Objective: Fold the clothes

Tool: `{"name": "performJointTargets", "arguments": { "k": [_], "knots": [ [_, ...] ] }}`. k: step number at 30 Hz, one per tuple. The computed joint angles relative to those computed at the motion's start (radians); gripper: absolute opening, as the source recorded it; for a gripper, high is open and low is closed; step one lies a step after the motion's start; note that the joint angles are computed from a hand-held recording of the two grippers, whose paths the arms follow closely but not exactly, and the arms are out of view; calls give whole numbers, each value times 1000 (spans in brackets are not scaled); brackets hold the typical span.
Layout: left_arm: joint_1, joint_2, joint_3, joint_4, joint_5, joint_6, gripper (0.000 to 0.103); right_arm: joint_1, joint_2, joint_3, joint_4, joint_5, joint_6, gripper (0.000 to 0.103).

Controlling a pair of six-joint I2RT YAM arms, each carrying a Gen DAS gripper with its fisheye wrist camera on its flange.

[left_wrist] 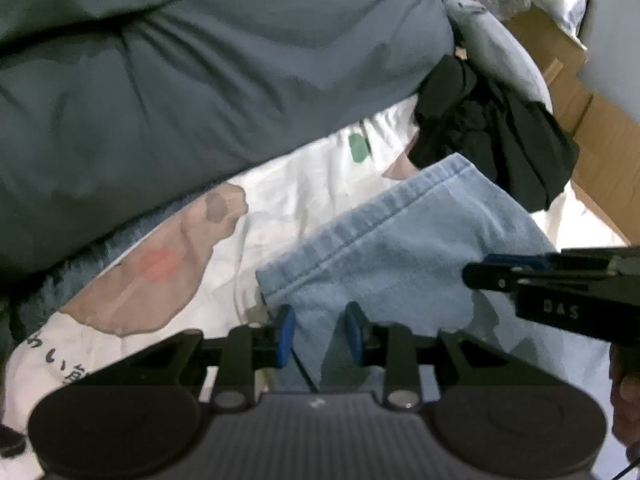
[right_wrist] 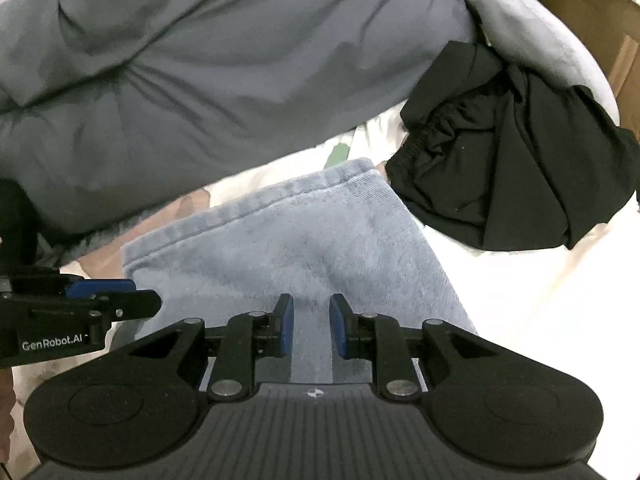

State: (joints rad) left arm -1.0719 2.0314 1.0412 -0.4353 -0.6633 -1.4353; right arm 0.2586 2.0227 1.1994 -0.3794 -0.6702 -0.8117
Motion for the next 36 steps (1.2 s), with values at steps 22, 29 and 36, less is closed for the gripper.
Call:
{"name": "performJointTargets", "arguments": {
  "k": [22,29,36],
  "knots": [
    [123,53,19,134,33,239,21,52,111,158,-113,-33,-70,28],
    [118,59,83,46,11,205,20,92,126,211,-152,47,5,20],
    [59,-12,88,-17,-22,141,20,82,82,147,-77,-6,-19,18]
  ]
}}
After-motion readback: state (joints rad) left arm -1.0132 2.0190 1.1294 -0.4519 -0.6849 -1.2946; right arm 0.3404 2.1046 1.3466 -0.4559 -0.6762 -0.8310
